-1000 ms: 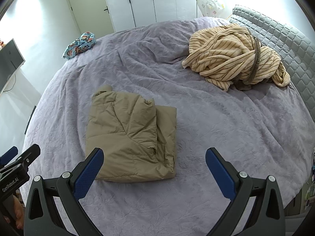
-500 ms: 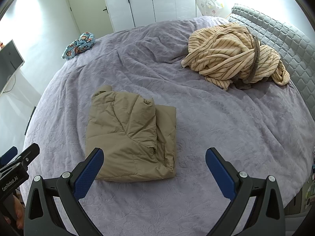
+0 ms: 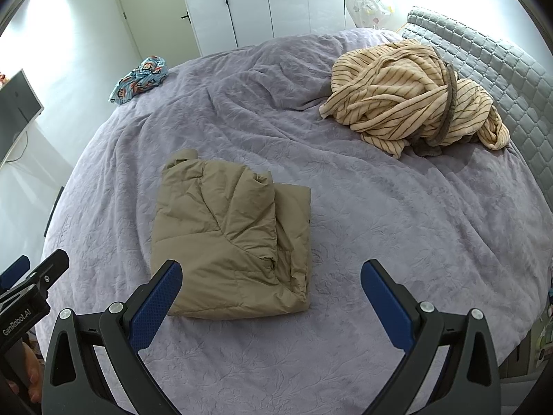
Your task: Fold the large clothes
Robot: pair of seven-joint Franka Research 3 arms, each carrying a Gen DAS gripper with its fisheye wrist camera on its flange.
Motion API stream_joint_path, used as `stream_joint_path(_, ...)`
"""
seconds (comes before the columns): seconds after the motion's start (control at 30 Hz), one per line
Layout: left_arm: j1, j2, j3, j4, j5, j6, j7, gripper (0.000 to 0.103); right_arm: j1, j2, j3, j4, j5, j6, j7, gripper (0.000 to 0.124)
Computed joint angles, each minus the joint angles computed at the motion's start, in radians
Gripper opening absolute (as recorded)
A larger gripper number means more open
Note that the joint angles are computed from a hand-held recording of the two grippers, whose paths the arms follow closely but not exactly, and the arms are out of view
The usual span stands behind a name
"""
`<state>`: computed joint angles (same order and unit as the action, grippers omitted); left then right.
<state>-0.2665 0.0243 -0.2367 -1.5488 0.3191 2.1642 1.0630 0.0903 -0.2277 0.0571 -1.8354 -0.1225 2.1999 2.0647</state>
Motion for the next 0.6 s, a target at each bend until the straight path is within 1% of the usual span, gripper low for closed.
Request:
stream_joint_path(0.47,-0.006,0.01,-0.002,0.015,0.006,-0.008,-0.004,0.103,0.002,-0.003,0.001,-0.004,0.0,0.0,0.003,0.103)
stream_joint_path(0.6,-0.001,0.002,0.002,0.014,-0.011,-0.01,0.01,0.103,0.003,-0.004,0.002,-0.006,0.001,-0.001,0.003,0.103)
